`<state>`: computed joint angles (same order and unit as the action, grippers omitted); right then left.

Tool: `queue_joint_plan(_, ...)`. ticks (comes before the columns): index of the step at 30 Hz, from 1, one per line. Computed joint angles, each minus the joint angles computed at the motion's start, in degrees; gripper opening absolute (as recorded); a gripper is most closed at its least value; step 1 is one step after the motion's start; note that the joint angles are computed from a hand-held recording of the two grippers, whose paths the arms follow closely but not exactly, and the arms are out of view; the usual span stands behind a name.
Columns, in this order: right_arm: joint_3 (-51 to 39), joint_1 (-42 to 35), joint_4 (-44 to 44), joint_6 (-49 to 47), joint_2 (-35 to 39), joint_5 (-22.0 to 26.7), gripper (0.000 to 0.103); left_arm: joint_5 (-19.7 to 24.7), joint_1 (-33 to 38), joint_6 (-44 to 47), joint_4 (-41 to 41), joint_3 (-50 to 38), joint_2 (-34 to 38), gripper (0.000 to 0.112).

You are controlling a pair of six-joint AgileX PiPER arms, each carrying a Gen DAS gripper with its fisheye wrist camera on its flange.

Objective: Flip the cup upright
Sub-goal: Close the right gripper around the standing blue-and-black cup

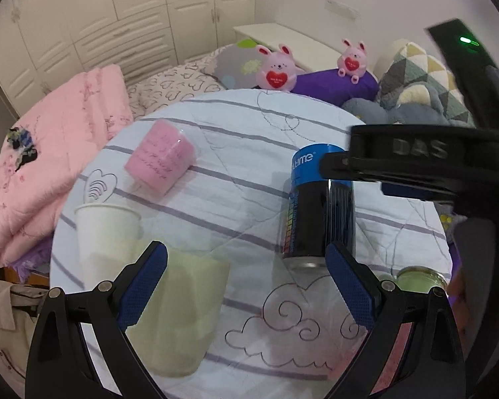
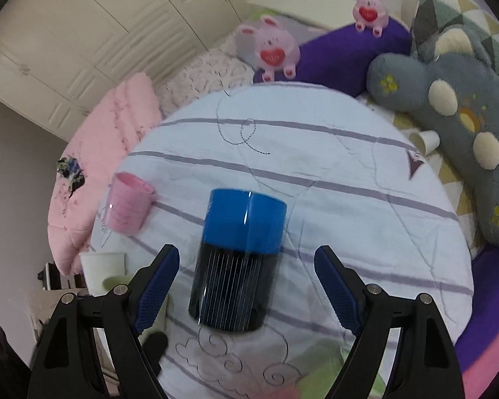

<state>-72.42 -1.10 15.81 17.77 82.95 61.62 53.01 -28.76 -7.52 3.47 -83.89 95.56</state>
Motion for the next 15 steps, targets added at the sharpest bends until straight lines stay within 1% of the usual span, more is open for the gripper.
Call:
queue_joint_plan(3, -0.8, -1.9, 4.4, -3.4, 3.5, 0.1, 0.084, -1.0, -1.2, -1.2, 2.8, 0.4, 0.9, 0.097)
queue_joint_plan(5, -1.1, -2.3, 5.6, -4.3, 5.4, 0.3, 0.084, -1.0, -1.7, -1.7, 3.9, 0.1, 1.2, 0.097)
queue_joint_plan(8, -1.4, -2.3, 6.6, -5.9, 7.5, 0.3, 0.084, -0.8, -1.8, -1.2, 3.4, -0.3, 1.3, 0.097)
queue_joint_plan(11, -0.6, -2.7, 9.0, -8.4, 7.8, -1.0, 0.084, -1.2, -2.4, -1.7, 4.8, -0.6, 1.7, 0.097)
queue_joint_plan(13, -0.2, -2.7, 8.9, -9.4, 7.2, -1.9, 0.076, -1.1, -3.1, -3.2, 7.1, -0.9, 2.3, 0.097)
queue_joint_plan(14, 0.2, -2.5, 8.4, -9.4, 6.6, -2.2, 0.07, -1.0, -3.3, -3.7, 7.9, -1.1, 2.6, 0.097)
queue_joint_plan(15, 0.8, -2.6, 8.7, -9.9, 6.0, -2.7, 0.07, -0.9, -3.5, -4.0, 8.4, -1.3, 2.9, 0.097)
